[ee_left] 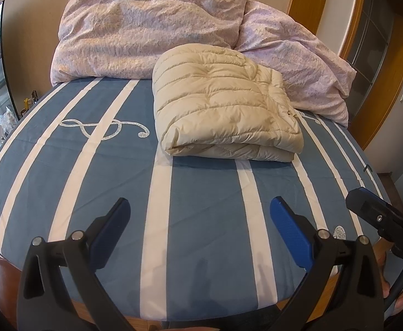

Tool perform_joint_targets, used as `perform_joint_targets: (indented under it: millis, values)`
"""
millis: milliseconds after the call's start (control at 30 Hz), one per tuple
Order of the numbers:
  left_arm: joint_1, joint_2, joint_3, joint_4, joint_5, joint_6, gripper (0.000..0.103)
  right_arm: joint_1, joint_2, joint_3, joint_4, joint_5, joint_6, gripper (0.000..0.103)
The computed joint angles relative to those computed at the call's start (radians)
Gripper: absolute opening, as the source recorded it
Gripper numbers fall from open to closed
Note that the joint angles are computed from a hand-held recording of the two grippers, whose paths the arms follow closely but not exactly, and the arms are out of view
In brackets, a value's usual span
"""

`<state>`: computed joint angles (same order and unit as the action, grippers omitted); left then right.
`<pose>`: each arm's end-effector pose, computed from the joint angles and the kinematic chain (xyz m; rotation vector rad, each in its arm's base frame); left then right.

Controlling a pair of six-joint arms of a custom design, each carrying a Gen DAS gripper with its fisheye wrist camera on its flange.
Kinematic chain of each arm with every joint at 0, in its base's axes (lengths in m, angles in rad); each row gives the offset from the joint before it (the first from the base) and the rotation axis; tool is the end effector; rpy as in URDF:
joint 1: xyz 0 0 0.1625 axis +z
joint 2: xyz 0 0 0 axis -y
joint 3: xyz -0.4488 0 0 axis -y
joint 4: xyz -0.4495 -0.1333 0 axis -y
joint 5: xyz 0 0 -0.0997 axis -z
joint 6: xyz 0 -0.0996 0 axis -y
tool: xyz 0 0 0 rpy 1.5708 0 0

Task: Fold large clothes

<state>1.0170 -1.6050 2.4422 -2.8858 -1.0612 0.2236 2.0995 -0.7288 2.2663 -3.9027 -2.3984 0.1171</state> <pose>-0.0631 -0.4479 0.2458 0.8400 2.4902 -0.7424 0.2877 -0.3736 0.0360 0.0555 -2.3499 1.2418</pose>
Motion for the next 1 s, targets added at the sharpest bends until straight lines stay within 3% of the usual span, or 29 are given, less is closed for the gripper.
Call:
perform_joint_targets:
  millis: [1000]
  values:
    - [0.004, 0.011, -0.005, -0.001, -0.014, 0.015, 0.101, -0.002, -0.008, 0.003, 0.007, 0.003, 0.001, 0.102]
